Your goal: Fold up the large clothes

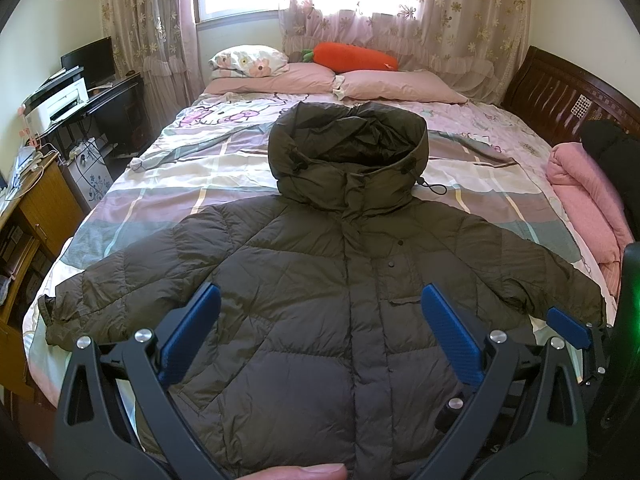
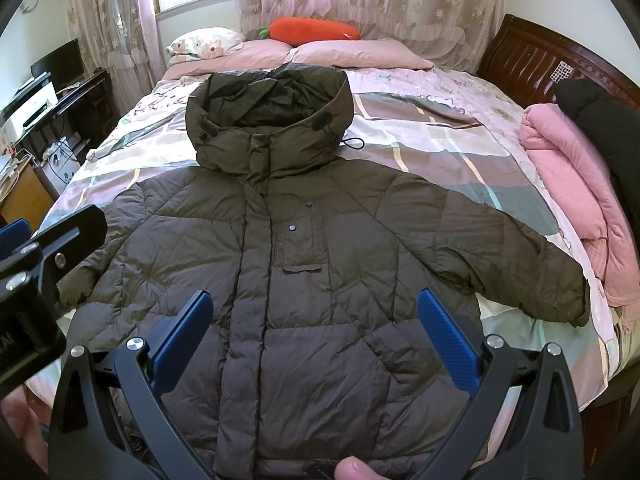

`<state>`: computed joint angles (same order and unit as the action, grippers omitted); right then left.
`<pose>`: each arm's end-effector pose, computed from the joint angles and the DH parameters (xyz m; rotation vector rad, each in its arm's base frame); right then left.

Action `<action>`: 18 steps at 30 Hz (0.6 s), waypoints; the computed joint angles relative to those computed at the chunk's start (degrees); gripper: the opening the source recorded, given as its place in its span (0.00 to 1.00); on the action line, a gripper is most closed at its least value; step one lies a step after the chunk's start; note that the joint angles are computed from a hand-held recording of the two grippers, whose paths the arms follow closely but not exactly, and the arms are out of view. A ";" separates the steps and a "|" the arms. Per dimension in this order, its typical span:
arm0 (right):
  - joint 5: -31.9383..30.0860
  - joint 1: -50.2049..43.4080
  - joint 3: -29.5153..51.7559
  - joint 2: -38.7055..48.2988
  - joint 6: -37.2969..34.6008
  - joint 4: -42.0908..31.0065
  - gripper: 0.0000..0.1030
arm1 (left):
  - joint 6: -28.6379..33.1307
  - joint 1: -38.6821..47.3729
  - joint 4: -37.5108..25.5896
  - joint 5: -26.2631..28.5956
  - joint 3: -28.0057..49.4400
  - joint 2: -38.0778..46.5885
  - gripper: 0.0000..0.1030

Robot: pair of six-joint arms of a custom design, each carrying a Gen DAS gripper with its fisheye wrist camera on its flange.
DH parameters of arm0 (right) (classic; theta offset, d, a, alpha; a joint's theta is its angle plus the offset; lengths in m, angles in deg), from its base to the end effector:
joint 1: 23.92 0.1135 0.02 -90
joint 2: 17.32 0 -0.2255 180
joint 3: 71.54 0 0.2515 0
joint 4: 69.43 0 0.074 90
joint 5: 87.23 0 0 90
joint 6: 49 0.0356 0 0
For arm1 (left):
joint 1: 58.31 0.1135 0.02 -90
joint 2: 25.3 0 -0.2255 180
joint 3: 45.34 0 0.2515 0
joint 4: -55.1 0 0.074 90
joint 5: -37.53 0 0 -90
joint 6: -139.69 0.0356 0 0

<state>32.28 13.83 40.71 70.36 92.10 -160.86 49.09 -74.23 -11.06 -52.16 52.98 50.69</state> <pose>0.2328 0.1581 0.3469 0.4242 2.4658 -0.1119 0.2664 -0.0762 0.3519 0.3147 2.3194 -0.1496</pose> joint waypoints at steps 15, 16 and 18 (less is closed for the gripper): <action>-0.06 0.24 -0.25 0.15 0.23 0.03 0.99 | -0.08 -0.07 -0.01 -0.13 0.47 0.61 0.98; -0.13 0.16 -0.17 0.20 0.18 0.03 0.99 | -0.08 -0.07 -0.03 -0.11 0.51 0.66 0.98; -0.21 0.06 0.12 0.38 0.15 -0.09 0.99 | -0.08 -0.07 -0.03 -0.11 0.51 0.66 0.98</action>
